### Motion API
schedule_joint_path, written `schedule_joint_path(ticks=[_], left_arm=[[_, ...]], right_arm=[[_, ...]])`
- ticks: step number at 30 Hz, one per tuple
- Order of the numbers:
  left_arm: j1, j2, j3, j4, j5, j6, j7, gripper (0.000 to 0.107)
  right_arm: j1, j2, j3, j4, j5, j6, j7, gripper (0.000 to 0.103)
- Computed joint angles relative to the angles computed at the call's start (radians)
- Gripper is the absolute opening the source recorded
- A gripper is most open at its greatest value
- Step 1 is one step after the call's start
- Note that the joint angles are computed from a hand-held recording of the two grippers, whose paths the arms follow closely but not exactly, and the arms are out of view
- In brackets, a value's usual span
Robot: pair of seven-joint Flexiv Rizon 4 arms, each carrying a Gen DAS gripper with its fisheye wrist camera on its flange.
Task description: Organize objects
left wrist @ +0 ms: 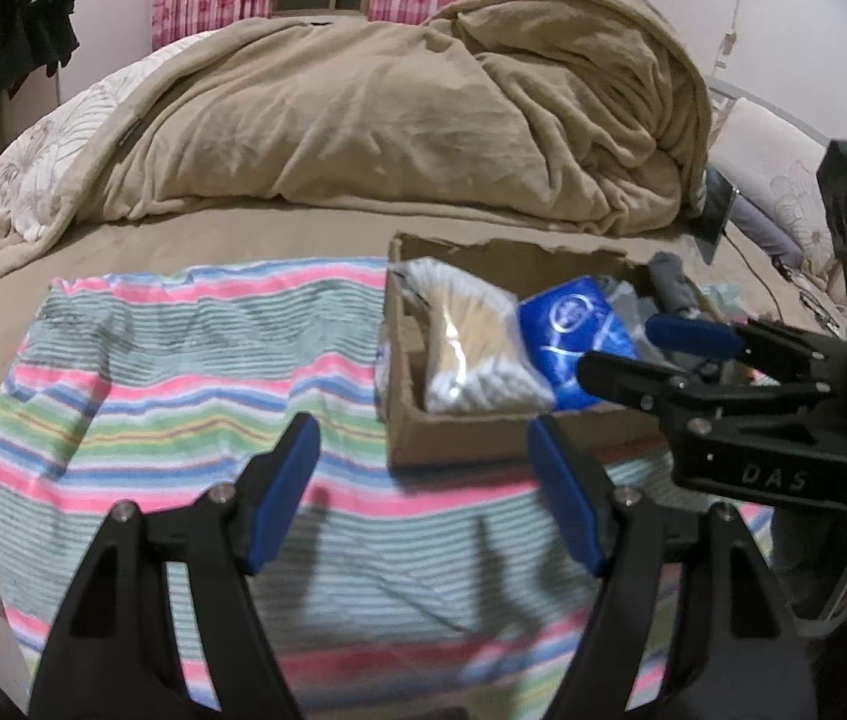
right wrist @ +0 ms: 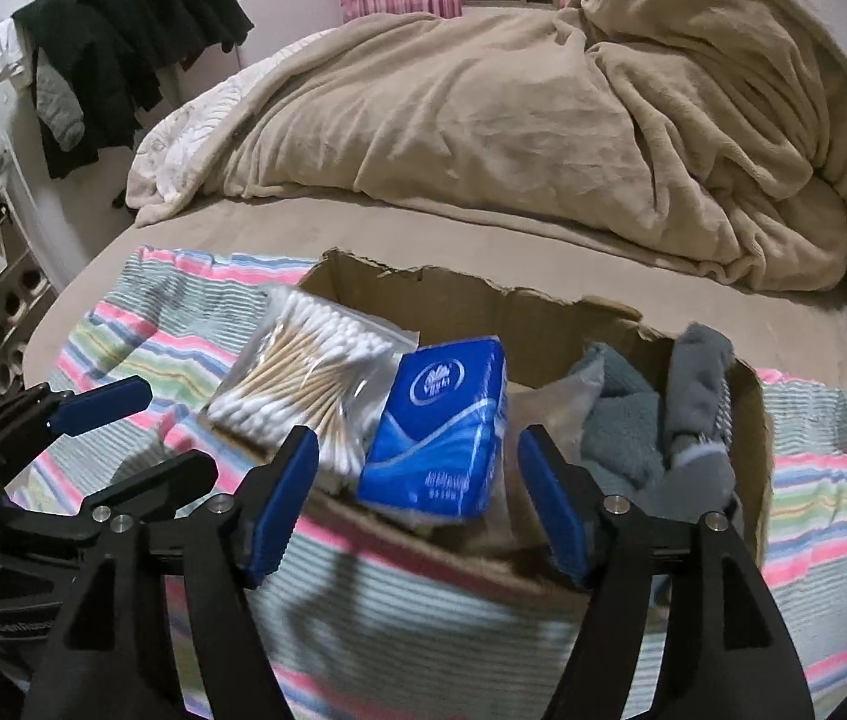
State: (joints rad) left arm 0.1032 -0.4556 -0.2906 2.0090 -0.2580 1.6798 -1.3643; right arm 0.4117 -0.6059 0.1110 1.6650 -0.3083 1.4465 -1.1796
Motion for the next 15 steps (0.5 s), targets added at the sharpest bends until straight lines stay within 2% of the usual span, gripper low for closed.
schedule_joint_path(ticks=[7,12,15], left_arm=[[-0.041,0.085,0.022,0.087,0.004,0.041,-0.058,0.073],[-0.136,0.142,0.117,0.125,0.022,0.055,-0.112,0.073],[-0.166,0.175,0.145,0.152,0.029,0.066,-0.140,0.073]], right_arm=[[0.008,0.088,-0.015,0.116,-0.007,0.067,0.006,0.072],[0.008,0.145,-0.018,0.189,-0.012,0.112,0.012,0.073],[0.004,0.176,-0.016,0.228,-0.014,0.132,0.012,0.073]])
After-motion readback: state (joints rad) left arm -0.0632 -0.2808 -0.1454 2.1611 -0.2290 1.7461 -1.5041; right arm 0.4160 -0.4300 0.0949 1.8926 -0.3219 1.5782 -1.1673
